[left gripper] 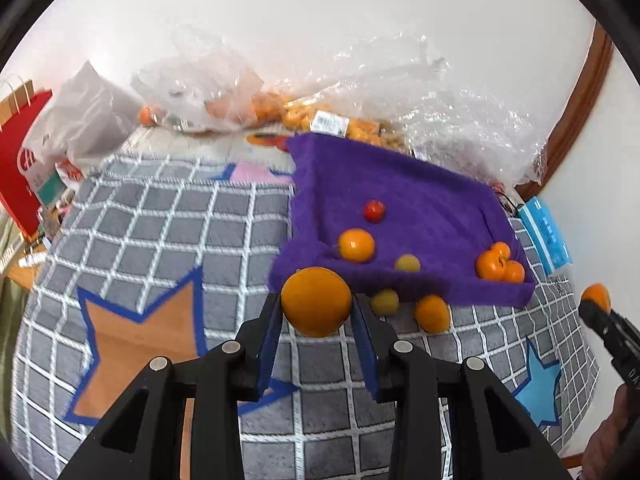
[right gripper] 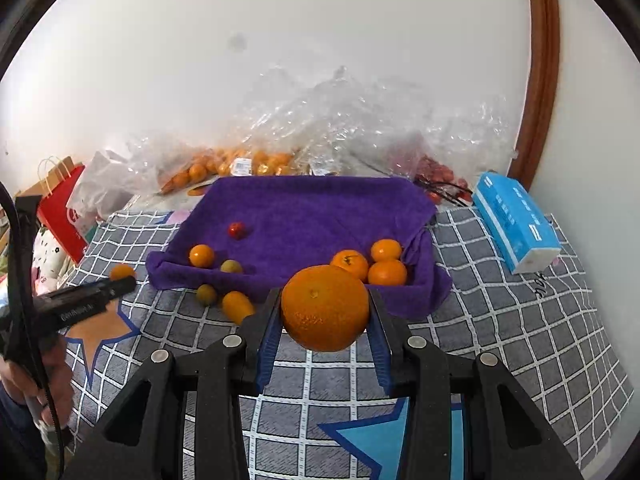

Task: Organize fruits
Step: 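Carry both held oranges up and over the purple towel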

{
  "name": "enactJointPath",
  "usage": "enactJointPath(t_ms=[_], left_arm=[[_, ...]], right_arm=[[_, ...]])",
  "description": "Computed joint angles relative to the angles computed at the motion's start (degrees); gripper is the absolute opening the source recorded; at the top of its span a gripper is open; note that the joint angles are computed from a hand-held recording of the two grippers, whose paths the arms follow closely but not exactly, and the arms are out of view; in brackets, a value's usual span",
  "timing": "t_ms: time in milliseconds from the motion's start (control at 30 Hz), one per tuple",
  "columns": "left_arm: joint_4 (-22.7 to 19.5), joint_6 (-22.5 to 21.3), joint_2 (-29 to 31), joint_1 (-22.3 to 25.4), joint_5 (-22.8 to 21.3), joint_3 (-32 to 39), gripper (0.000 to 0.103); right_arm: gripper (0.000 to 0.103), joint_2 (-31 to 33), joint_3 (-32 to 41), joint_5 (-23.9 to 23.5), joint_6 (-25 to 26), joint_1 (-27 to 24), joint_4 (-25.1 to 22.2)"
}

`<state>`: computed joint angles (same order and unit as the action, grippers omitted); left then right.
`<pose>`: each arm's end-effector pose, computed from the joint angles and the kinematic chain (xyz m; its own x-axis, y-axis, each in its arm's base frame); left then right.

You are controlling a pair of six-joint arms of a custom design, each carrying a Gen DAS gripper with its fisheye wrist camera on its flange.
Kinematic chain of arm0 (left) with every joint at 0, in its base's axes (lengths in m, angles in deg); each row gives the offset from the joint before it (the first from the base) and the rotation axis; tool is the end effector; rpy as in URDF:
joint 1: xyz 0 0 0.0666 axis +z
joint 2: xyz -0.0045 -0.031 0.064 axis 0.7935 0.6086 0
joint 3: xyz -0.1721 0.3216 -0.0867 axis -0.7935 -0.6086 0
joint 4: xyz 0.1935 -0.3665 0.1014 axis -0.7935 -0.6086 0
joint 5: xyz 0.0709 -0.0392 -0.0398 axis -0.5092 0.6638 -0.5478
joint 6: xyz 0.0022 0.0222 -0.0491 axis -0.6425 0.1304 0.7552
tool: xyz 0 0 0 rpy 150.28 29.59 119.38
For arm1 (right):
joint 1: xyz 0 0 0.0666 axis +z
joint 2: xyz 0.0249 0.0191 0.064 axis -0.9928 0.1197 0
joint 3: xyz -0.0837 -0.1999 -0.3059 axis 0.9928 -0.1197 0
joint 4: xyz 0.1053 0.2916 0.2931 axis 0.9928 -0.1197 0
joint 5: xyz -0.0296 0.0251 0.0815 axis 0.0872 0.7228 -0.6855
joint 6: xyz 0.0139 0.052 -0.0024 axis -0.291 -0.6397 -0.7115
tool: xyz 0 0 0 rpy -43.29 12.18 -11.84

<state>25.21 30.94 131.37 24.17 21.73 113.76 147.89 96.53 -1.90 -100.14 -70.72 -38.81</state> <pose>0.6048 -0.3241 0.3481 -0.7838 -0.0226 -0.6206 0.1393 0.9675 -0.2112 0.5216 0.1076 0.3725 -0.6706 0.1115 -0.7334 0.0918 0.9935 0.0672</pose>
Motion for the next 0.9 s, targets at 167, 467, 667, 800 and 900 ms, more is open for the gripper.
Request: enactJointPath(t_ms=[167,467,667,800,900], left_arm=[[-0.92,-1.13,0.33,0.29,-2.18,2.55,0.033],[-0.72,-3.0,3.09,-0.15,-1.4,6.32,0.033],[-0.98,-3.74,6.44,-0.15,-0.51,10.38,0.033],[-1.93,-4.96,9.15,0.28,0.44,14.17,0.033],[-1.52,-4.68,10.54,0.32,-0.92,16.01,0.033]], right_arm=[[0.04,-0.11,0.42,1.59,0.26,-0.97,-1.6],[0.04,0.54,0.91,-0.32,1.32,-2.6,0.24],[0.04,3.73,2.73,-2.05,2.47,-2.71,2.64],[0.04,6.53,4.86,-4.36,1.54,-3.31,4.3],[0.04,8.49,6.66,-6.39,0.61,-3.85,5.16]])
